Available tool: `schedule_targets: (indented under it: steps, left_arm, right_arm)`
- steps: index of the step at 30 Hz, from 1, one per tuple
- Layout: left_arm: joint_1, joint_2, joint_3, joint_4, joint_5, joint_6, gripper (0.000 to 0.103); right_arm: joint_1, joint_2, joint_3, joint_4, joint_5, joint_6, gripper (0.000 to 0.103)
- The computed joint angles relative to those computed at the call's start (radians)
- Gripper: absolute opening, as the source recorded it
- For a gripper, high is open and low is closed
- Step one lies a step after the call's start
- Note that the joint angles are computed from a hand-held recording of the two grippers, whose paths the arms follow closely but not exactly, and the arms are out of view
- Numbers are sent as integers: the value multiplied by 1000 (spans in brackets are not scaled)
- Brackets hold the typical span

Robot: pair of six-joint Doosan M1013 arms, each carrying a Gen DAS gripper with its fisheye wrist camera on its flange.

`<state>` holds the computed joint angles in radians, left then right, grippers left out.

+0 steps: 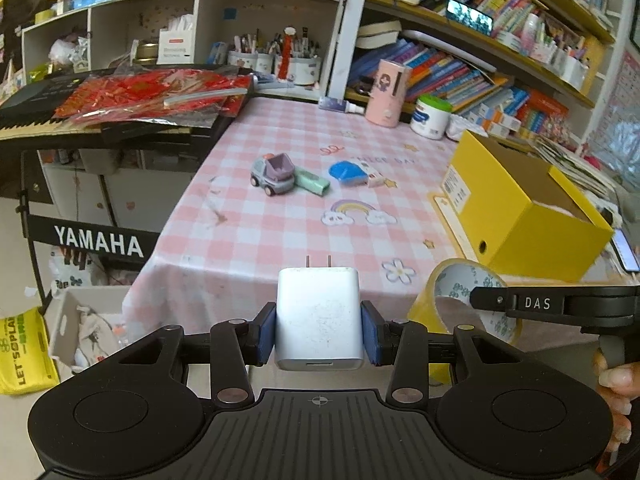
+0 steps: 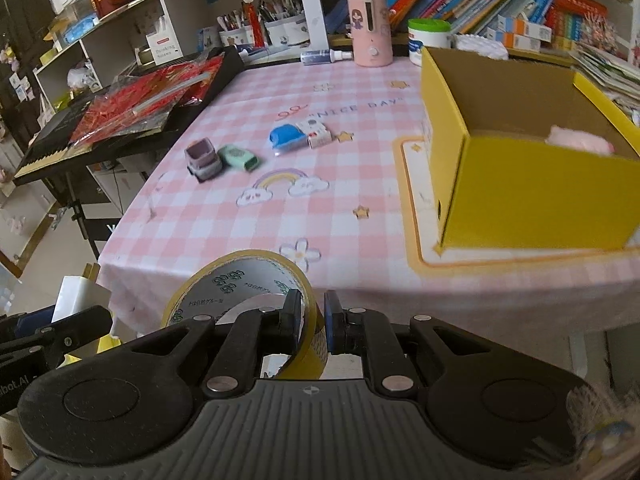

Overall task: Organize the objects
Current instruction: 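Carry the tape roll and white charger toward the yellow box with both tools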

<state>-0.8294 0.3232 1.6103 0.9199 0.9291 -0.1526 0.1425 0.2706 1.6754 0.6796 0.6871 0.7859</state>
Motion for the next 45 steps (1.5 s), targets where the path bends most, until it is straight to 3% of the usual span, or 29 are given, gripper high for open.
schedule_targets:
  steps: [23,45]
  left_arm:
    - [-31,25,-21,-89,-143,202,41]
    - [-9,117,-159,-148,-236,412,41]
  right_arm:
    - [-84,-93,144,-111,-67,212,11]
    - [-156,-72,112,-191,-102,346,11]
